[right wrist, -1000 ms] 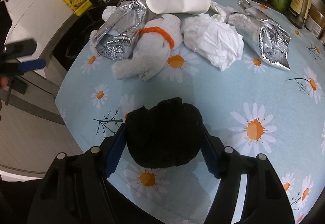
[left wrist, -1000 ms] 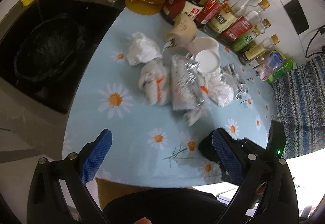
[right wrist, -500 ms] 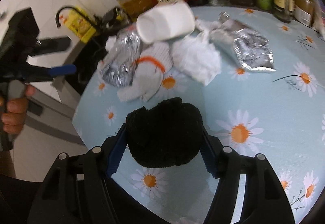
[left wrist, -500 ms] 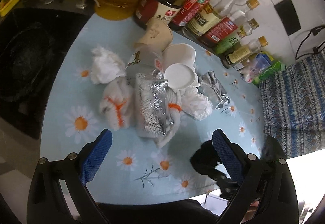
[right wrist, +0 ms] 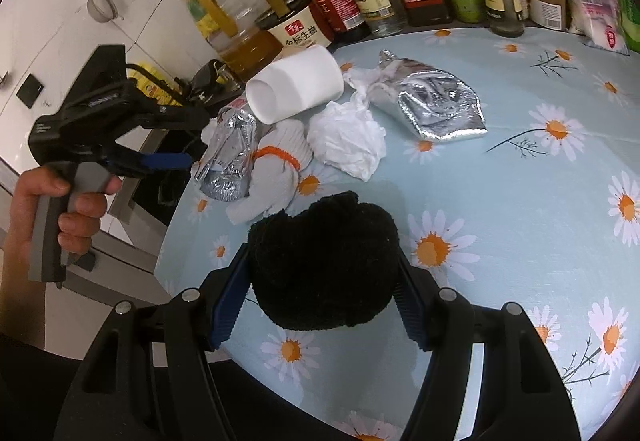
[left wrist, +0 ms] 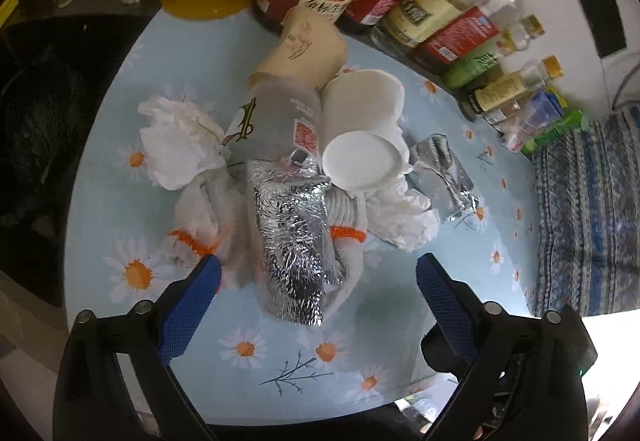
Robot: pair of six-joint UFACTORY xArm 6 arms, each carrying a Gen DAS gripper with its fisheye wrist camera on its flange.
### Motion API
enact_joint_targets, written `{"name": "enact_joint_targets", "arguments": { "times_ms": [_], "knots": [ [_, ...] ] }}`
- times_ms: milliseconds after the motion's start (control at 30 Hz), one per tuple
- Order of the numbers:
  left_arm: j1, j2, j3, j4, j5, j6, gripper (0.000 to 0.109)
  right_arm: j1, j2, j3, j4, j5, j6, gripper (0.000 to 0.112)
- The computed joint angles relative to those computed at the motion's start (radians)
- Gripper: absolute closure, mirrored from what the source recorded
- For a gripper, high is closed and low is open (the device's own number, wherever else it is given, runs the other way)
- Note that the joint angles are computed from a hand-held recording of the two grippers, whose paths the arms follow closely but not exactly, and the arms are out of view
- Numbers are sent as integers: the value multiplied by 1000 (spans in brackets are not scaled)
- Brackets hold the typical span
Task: Collect trash
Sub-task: 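Lift the foil bundle with the left tool and carry it over the bin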
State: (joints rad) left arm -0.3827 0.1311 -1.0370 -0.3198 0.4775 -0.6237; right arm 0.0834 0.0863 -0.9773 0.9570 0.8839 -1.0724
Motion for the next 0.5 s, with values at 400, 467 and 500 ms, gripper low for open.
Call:
{"name": "enact_joint_targets", "arguments": {
  "times_ms": [400, 467, 500],
  "knots": [
    [21, 80, -58, -41, 46, 37, 53, -3, 6, -12, -1, -14, 2, 46],
    [20, 86, -58, -34, 40, 36, 56, -5, 12, -17, 0, -12, 6, 46],
    [19, 86, -57, -33, 35, 36, 56, -5, 15, -19, -1, -13, 9, 46]
  ]
}}
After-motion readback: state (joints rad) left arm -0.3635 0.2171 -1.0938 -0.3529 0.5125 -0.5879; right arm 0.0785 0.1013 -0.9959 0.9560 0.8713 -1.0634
